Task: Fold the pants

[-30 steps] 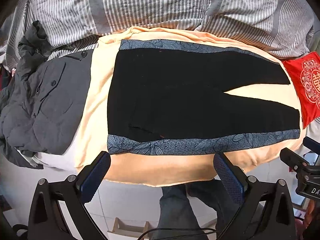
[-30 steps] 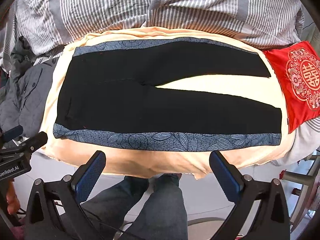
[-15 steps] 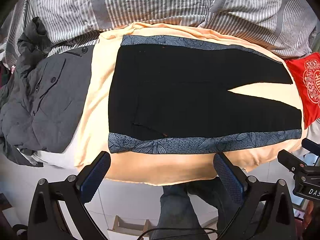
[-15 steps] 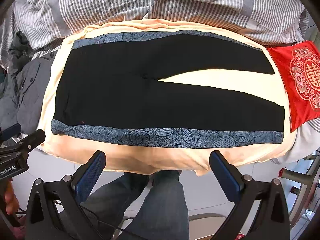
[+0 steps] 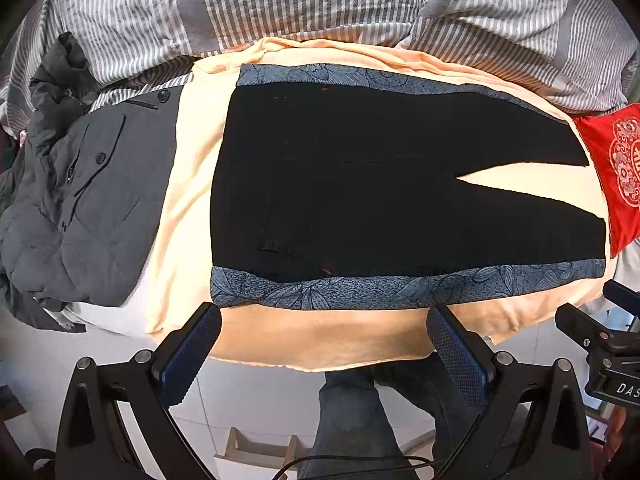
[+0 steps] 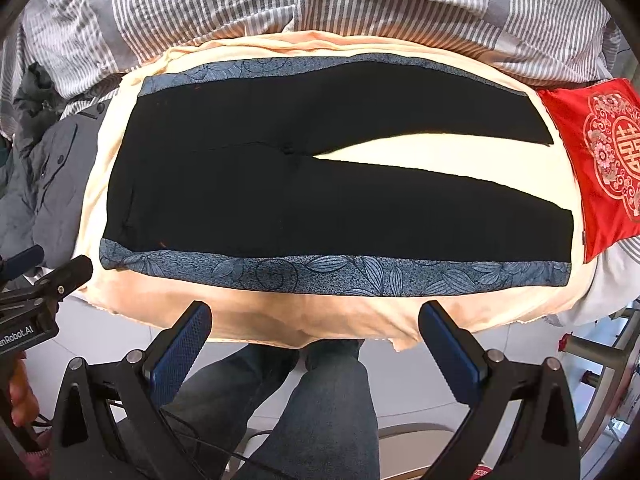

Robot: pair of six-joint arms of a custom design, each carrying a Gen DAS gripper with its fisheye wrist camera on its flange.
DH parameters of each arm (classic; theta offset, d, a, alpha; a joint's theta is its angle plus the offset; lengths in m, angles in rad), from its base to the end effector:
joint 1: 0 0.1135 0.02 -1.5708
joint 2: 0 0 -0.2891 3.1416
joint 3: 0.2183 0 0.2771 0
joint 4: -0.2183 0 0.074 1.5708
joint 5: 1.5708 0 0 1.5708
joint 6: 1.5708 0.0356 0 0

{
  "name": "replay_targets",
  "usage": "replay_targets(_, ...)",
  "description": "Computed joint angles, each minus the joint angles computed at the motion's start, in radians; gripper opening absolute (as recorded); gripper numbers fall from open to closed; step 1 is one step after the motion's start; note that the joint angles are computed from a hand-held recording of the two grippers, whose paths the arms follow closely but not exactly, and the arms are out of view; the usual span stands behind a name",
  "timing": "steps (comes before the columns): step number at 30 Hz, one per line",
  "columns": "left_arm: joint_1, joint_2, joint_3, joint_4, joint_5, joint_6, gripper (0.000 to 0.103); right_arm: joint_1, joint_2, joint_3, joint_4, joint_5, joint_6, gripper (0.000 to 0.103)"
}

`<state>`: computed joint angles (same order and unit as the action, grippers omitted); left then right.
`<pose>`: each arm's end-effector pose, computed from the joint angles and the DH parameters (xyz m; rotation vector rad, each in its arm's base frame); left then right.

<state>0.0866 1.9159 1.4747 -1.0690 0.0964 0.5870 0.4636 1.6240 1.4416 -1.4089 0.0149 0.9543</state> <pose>0.3935 0.0307 0.2151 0.7597 2.9546 -0.1083 0.2776 0.1382 0.3026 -0.7614 -3.0417 0.0387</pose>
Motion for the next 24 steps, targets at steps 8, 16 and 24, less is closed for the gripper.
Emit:
replay_targets(8, 0.003, 0.016, -0.019, 0.022, -0.011, -0.021, 0.103, -0.038, -0.098, -0.119, 0.104, -0.033, 0.036, 0.103)
replay_targets(16, 0.02, 0.092, -0.049, 0.081, -0.031, -0.094, 0.103, -0.122, -0.316, -0.429, 0.408, -0.185, 0.175, 0.103)
replay_targets(24, 0.052, 0.179, -0.104, 0.189, 0.049, -0.181, 0.088, -0.178, -0.446, -0.948, 1.087, -0.401, 0.454, 0.053)
